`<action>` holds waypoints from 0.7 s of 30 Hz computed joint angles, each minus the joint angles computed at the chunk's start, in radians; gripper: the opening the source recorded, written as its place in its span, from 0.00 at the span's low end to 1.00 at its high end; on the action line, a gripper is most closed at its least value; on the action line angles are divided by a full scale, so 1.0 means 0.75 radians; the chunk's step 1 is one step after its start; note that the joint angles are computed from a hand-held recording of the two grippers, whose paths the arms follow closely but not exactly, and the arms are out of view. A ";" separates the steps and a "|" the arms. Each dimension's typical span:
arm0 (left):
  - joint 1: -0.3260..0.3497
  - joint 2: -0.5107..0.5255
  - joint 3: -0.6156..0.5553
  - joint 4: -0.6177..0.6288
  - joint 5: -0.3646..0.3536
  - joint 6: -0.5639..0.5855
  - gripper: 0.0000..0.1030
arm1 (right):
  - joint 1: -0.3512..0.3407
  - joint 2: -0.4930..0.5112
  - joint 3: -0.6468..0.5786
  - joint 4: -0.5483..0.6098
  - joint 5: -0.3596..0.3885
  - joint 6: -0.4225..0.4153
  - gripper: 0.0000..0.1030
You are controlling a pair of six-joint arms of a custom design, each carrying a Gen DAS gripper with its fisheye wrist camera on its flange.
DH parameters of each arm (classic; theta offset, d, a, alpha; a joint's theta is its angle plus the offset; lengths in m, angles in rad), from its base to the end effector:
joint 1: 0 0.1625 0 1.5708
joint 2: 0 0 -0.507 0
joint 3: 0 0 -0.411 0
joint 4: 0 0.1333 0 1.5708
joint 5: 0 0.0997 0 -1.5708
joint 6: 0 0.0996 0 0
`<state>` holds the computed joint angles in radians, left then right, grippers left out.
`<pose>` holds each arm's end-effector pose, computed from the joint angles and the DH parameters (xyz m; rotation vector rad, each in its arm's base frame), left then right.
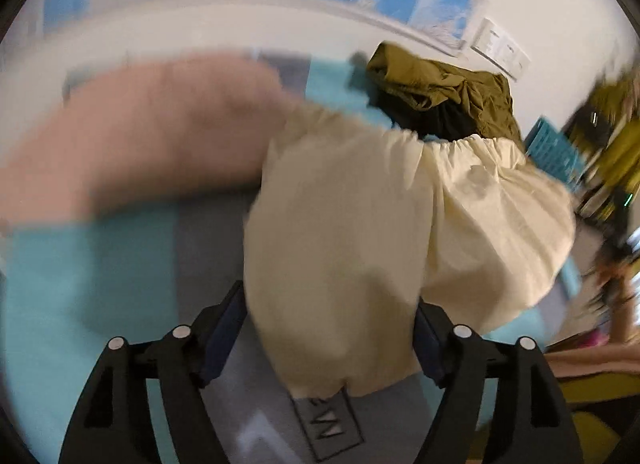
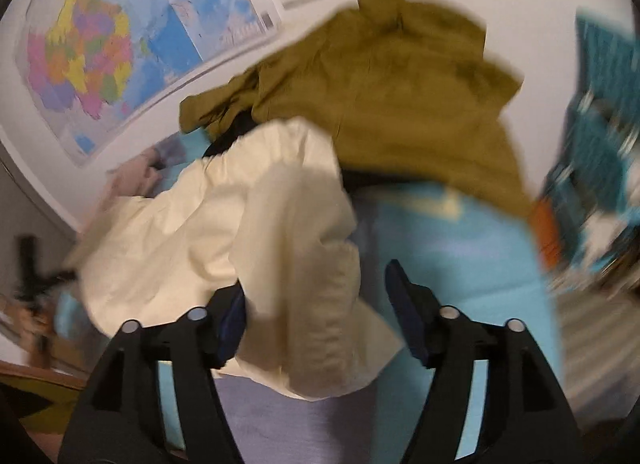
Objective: Fold large clothes
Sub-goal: 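Lay the cream jacket down on the bed with the left gripper and open it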
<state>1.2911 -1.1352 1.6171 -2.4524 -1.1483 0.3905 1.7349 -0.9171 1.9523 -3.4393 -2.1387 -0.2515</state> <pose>-0.0273 -0.7260 0.3868 0.7645 2.5463 -0.5056 0.1844 -0.6255 0.2289 0.1888 -2.3743 1.0143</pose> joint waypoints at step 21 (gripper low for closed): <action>-0.007 0.312 -0.227 -0.078 0.177 0.022 0.63 | -0.101 0.172 -0.257 0.224 0.011 0.010 0.22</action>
